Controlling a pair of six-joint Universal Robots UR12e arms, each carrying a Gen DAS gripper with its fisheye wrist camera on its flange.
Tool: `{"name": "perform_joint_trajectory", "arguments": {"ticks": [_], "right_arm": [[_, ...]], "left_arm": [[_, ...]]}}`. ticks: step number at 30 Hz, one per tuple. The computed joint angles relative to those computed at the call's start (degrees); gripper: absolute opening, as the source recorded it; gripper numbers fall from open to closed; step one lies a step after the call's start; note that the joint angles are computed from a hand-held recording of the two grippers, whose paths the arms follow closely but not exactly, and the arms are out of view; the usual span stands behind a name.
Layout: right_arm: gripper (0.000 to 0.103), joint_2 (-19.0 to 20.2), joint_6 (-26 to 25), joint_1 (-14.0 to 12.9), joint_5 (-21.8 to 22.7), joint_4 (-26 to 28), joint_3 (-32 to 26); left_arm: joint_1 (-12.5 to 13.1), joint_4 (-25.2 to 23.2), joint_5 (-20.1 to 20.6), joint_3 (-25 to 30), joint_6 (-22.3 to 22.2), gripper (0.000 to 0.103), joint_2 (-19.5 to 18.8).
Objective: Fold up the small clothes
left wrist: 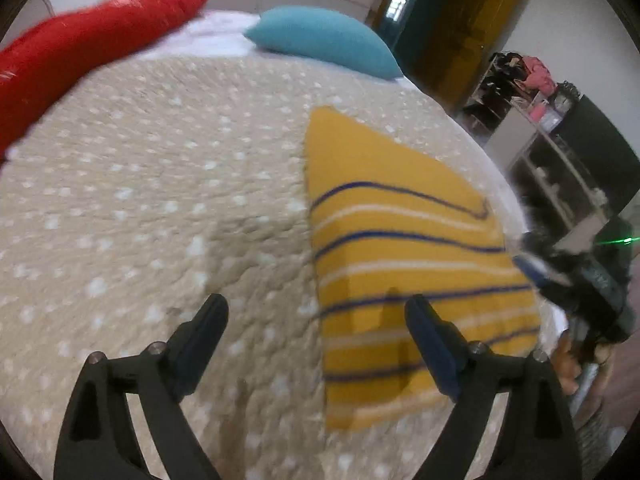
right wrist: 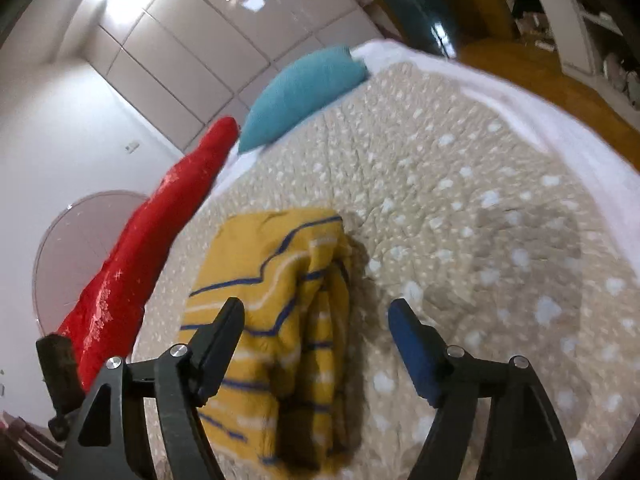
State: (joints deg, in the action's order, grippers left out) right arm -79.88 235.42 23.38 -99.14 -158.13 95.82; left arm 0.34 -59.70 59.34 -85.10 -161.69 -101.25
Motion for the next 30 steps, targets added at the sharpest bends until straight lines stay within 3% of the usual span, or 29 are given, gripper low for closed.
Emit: {"name": "perform_joint_trajectory", "arguments": {"ticks": [5,6,7,9,11,14,17,18,20,22,23,27,30], "right_arm": [[0.077,3.75,1.96,-2.85,9.17,-2.13,-1.54],[0.072,4.65,2.55,-3.21,10.76,-3.03,-1.87],[0.055,5.33,3.29,-3.59,12.61,-4.37,-2.04],[0.05,6.75,6.91,-4.48,16.15,-7.26,-2.48],[0.042,7.33,8.57,-4.81,18.69,-10.71,-2.83],[0.04,7.81,6.18,-4.73,20.45,-15.17,-4.56],[0.04,8.46,1.72,-3.93,18.82,-15.97,-7.25],[0.04,8.59,0.02,-3.59,17.35,-15.0,-7.87],[0.042,8.64,-0.91,-3.2,14.53,-10.39,-8.46],[0.043,8.61,-1.34,-2.5,10.14,0.02,-9.67],[0.046,8.69,-1.29,-2.03,7.64,3.23,-9.56],[0.051,6.79,1.61,-0.86,3.33,2.05,-7.39],[0.05,5.93,-2.12,1.43,-3.72,3.81,-9.06]], "left_arm": [[-1.14,-9.08,-5.42,3.44,2.99,0.094,-3.51],[-1.31,-11.92,-6.03,4.3,3.31,0.094,-4.14],[-1.36,-13.96,-6.35,4.96,3.13,0.092,-4.66],[-0.78,-16.56,-9.72,5.58,4.51,0.065,-4.93],[-0.57,-17.48,-9.27,6.73,4.45,0.055,-4.65],[-0.31,-16.47,-8.96,8.06,4.53,0.053,-4.28],[-0.18,-13.56,-8.53,7.99,3.96,0.054,-3.52],[-0.38,-12.19,-6.86,7.52,3.29,0.059,-3.21],[-0.99,-9.38,-1.96,6.36,1.9,0.068,-3.03],[-2.1,-6.35,4.3,4.36,1.26,0.076,-2.84],[-2.04,-6.5,4.63,3.84,1.14,0.084,-2.84],[-0.4,-4.06,1.86,0.25,-3.03,0.084,-0.84],[0.09,2.1,4.26,-2.94,-4.66,0.084,1.81]]}}
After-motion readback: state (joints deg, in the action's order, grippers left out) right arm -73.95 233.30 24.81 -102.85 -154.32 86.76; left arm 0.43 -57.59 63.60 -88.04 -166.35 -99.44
